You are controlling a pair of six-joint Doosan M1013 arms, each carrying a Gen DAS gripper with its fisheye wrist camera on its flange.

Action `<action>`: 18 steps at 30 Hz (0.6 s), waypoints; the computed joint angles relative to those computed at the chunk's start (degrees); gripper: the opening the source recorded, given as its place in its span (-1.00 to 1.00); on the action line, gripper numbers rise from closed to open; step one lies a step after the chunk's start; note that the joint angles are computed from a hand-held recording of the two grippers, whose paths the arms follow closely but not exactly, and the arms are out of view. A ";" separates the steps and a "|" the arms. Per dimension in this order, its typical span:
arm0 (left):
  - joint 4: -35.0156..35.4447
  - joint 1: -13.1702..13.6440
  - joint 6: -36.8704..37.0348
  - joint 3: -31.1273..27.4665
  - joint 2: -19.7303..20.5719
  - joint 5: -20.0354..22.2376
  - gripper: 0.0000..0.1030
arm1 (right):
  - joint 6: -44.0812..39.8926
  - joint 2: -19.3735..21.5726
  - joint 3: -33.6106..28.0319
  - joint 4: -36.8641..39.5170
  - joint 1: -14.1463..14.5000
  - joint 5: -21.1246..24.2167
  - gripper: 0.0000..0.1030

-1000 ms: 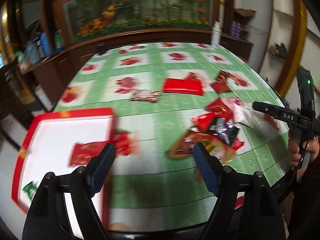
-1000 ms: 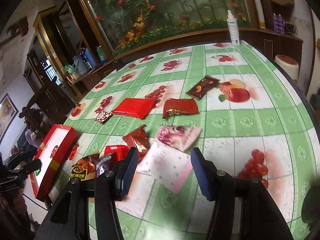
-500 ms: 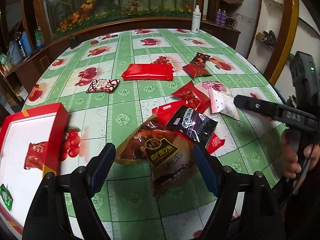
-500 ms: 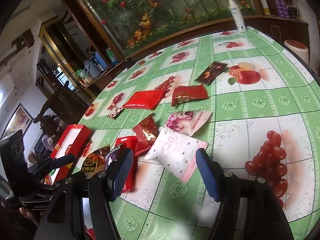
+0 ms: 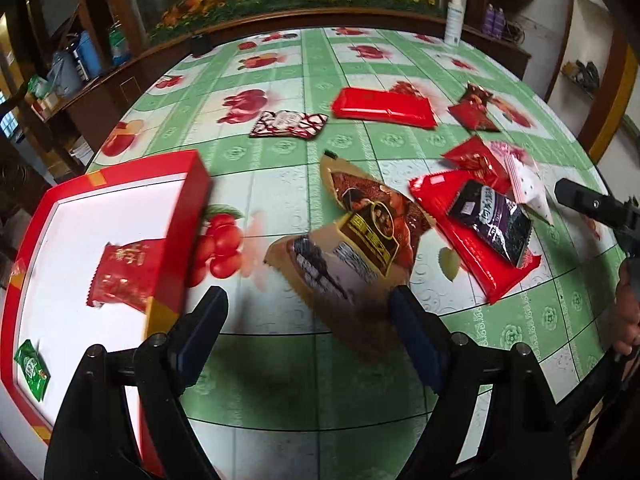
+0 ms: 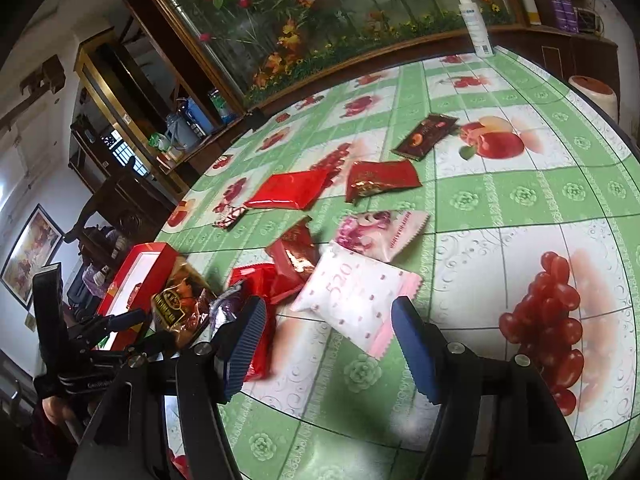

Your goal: Organize snacks

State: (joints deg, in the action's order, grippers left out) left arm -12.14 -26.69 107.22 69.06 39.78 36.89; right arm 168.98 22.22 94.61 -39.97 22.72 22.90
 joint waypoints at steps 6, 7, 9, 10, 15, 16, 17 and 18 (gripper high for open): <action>-2.87 0.26 4.88 0.07 -0.18 -2.62 0.62 | -8.57 1.94 -2.82 2.72 1.60 -2.56 0.34; -2.29 0.18 4.93 -0.37 0.06 -2.56 0.62 | -10.72 2.48 -3.63 3.88 1.92 -2.00 0.33; -4.05 0.31 7.00 -1.97 1.00 -0.64 0.62 | -16.70 3.94 -5.97 7.95 2.41 0.13 0.33; -4.68 0.36 7.78 -2.81 1.52 0.74 0.62 | -19.17 4.39 -6.61 10.10 2.48 0.41 0.33; -5.32 0.10 8.21 -5.35 3.49 4.65 0.62 | -26.94 6.59 -10.00 17.48 2.53 3.05 0.33; -5.94 0.12 8.31 -5.40 3.60 4.98 0.62 | -27.76 6.92 -10.50 18.25 2.49 3.55 0.33; -6.64 0.17 8.69 -5.37 3.66 4.99 0.62 | -28.66 7.29 -11.07 19.18 2.48 4.08 0.33; -7.00 0.18 9.03 -5.30 3.68 5.00 0.60 | -29.51 7.49 -11.38 20.02 2.40 4.35 0.33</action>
